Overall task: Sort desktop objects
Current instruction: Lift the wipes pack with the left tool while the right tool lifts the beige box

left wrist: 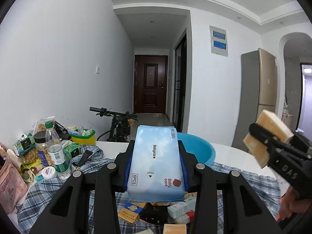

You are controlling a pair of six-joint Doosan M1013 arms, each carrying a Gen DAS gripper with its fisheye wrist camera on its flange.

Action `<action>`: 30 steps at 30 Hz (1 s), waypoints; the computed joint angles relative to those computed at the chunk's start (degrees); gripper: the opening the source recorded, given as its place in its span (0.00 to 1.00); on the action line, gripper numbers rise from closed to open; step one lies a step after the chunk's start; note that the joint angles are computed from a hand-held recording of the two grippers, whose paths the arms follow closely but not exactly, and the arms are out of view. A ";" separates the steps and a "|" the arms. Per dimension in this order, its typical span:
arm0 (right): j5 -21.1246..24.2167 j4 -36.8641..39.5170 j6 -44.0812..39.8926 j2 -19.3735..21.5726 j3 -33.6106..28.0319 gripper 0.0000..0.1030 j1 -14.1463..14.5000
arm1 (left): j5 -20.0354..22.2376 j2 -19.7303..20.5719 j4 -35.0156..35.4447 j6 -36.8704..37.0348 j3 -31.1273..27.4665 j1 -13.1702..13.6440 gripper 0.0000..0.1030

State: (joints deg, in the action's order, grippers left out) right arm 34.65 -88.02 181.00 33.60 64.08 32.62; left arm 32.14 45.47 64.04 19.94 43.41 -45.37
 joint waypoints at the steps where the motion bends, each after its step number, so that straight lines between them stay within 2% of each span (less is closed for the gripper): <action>1: -0.01 -0.20 0.38 -0.15 0.21 0.55 0.09 | -0.02 -0.51 1.51 -1.43 0.76 -0.20 0.40; 4: -0.05 -1.12 1.90 -0.72 1.00 0.55 0.39 | 0.94 -1.44 6.19 -4.35 2.19 -0.86 0.40; 7: 0.25 -2.52 2.77 -1.28 2.00 0.55 0.83 | 0.27 -2.27 6.56 -4.77 3.30 -1.02 0.40; 11: 0.73 -4.49 4.10 -1.58 2.72 0.55 1.22 | -1.36 -2.67 2.17 -2.60 3.62 -0.75 0.41; 15: 0.15 -4.84 4.81 -1.59 2.80 0.55 0.93 | -0.52 -2.38 1.57 -2.22 3.15 -0.83 0.41; 24: -2.46 -1.02 2.39 -1.27 2.23 0.55 0.02 | -0.44 -1.28 -1.67 0.23 1.57 -0.34 0.41; 30: -3.15 0.66 -0.10 -0.21 0.58 0.55 -0.63 | -0.11 0.99 -5.94 5.60 -2.36 0.11 0.40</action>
State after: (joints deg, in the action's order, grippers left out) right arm 31.50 -87.36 180.90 33.39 64.65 31.99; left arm 32.02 46.46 58.10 25.54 41.05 -45.25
